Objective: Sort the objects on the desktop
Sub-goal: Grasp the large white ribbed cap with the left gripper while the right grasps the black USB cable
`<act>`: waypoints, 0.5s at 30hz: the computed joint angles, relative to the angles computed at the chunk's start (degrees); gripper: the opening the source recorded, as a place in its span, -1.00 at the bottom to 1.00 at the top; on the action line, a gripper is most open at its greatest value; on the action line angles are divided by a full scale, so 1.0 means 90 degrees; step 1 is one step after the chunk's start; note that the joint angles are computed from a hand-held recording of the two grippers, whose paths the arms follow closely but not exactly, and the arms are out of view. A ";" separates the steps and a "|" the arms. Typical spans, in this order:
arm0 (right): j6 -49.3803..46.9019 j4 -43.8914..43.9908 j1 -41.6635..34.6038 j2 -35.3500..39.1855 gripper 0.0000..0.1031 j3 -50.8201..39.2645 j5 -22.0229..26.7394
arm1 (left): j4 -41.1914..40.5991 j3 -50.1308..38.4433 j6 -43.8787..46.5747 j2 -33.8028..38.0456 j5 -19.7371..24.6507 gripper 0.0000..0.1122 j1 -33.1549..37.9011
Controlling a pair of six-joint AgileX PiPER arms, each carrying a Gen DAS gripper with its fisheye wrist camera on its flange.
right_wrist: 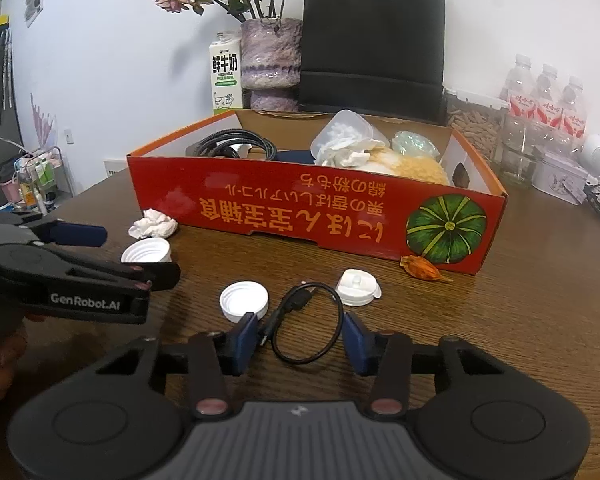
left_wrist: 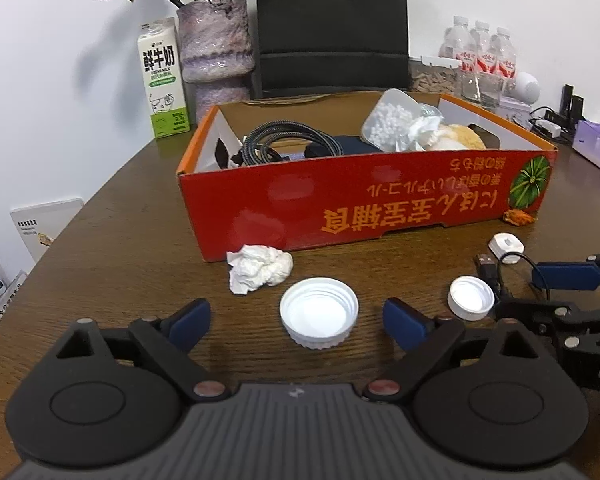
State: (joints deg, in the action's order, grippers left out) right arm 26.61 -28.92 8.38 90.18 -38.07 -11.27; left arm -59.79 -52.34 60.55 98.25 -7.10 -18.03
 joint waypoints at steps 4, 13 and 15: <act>-0.0025 0.0056 -0.0022 -0.0048 -0.20 0.0038 -0.0049 | 0.0833 0.0021 -0.0798 -0.0027 0.0163 0.26 0.0057; 0.0115 -0.0125 -0.0057 -0.0099 -0.40 0.0082 -0.0094 | 0.2599 0.0116 -0.2534 -0.0112 0.0218 -0.21 0.0092; 0.0470 -0.0484 -0.0102 -0.0128 -0.77 0.0085 -0.0111 | 0.2721 0.0127 -0.2651 -0.0116 0.0208 -0.22 0.0087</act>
State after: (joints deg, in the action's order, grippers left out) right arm 30.84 -33.28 7.46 89.03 -37.31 -12.27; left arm -35.30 -51.20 36.69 97.21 -5.23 -17.25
